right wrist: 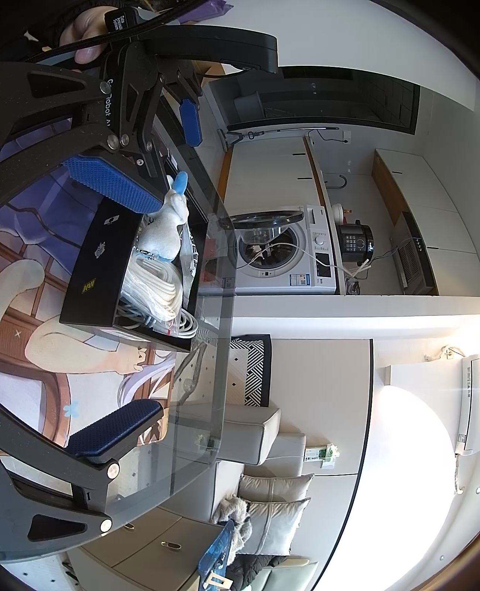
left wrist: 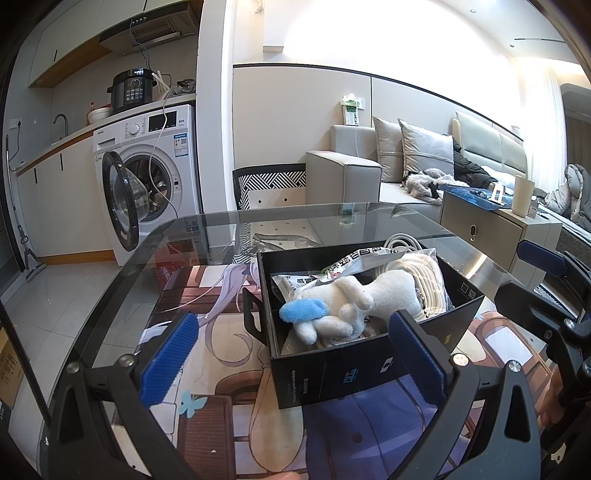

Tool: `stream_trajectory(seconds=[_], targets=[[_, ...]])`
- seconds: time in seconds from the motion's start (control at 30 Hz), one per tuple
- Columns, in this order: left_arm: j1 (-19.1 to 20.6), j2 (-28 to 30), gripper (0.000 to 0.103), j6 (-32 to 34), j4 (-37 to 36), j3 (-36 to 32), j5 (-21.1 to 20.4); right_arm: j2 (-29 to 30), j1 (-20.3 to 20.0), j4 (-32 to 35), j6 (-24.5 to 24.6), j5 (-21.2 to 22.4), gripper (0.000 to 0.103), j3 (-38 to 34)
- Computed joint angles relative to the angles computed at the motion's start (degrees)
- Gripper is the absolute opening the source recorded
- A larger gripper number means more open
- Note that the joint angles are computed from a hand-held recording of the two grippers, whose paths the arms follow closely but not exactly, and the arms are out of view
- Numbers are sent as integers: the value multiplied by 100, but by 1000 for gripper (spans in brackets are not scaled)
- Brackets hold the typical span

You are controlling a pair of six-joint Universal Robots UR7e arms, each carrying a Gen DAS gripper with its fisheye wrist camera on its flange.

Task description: Organize soft objects

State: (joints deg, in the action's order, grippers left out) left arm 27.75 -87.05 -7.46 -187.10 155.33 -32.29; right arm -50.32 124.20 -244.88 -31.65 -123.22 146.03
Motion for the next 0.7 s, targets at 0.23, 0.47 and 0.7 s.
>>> stream_trajectory(seconds=[0.23,0.47,0.7], targets=[[4,1,103,18,-7,-4,-3,-4,2,12,5,-4,103,-1],[15,32,103,33,-56,-6,-11,-5,4,12,7,-4,102,-2],[31,114,103,94,-221,14,-44,-8,4,16,9,-5,102,-3]])
